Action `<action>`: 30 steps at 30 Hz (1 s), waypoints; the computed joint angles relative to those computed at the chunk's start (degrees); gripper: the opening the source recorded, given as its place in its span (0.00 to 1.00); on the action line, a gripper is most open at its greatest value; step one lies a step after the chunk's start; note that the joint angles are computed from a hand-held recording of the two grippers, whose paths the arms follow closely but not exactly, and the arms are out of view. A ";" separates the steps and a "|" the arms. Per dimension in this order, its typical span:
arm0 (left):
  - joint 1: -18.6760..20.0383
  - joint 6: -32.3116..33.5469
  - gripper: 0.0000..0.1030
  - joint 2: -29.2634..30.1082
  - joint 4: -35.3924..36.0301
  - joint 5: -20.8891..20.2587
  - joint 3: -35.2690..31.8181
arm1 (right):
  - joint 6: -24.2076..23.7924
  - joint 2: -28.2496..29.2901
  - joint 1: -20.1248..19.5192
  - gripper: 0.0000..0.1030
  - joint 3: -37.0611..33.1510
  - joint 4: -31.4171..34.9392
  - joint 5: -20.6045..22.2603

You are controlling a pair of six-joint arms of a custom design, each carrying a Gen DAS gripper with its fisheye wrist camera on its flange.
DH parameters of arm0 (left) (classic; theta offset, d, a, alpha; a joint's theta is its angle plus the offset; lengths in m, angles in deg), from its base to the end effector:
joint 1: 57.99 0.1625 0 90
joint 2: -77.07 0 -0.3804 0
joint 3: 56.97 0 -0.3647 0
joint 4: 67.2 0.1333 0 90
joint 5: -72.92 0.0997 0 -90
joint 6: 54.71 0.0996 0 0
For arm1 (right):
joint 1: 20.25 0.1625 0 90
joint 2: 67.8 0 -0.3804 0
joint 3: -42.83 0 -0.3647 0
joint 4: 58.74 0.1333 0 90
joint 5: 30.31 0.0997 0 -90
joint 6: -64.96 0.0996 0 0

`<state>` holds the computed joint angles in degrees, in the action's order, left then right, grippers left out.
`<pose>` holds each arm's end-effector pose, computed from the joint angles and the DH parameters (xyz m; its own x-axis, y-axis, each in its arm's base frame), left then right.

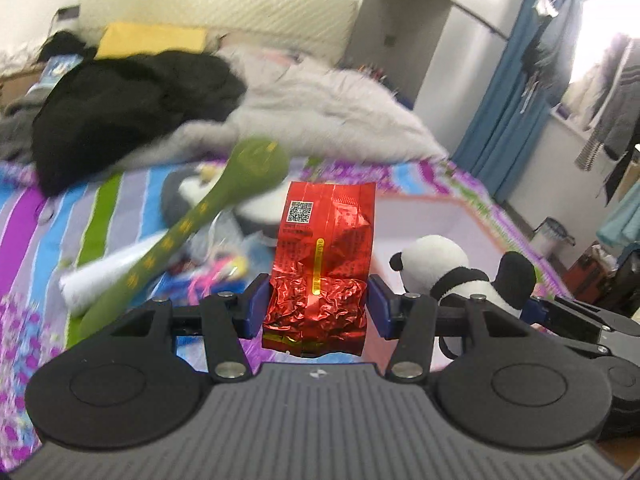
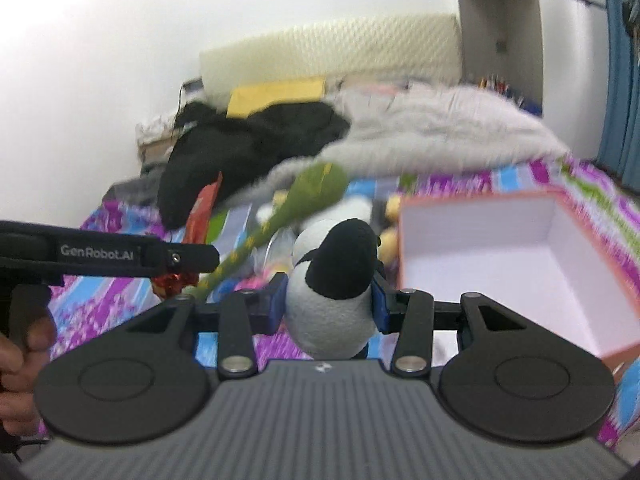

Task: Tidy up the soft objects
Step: 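Lift and carry the red packet and panda plush over the pink box, then open both tools to drop the red packet and panda into the box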

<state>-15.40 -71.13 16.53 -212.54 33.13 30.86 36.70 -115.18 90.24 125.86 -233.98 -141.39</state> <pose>-0.3212 -0.5803 0.3171 -0.8543 0.0486 -0.5176 0.4256 0.6370 -0.6428 0.3326 -0.6116 0.2455 -0.7469 -0.3492 0.5659 -0.6591 0.5017 -0.5603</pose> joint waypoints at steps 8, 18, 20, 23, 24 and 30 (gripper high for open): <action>0.76 4.44 0.56 9.48 0.33 -4.05 -12.70 | 1.06 0.64 -1.51 0.45 -8.18 3.38 -0.01; 4.37 1.47 0.56 24.25 13.81 -13.43 -31.59 | 4.40 3.53 -5.74 0.45 -17.21 12.01 -7.64; 5.41 0.42 0.56 27.53 17.61 -15.17 -36.62 | 4.74 4.10 -6.60 0.45 -18.49 13.36 -9.10; 6.69 -0.05 0.56 31.65 22.34 -16.61 -42.80 | 6.73 4.76 -8.22 0.45 -20.28 16.97 -10.63; 7.06 -0.04 0.56 33.18 24.12 -16.95 -45.13 | 7.15 5.21 -8.78 0.45 -20.94 17.79 -11.46; 8.93 -0.93 0.56 39.36 31.99 -18.14 -54.89 | 9.36 5.25 -11.30 0.45 -20.15 20.31 -12.94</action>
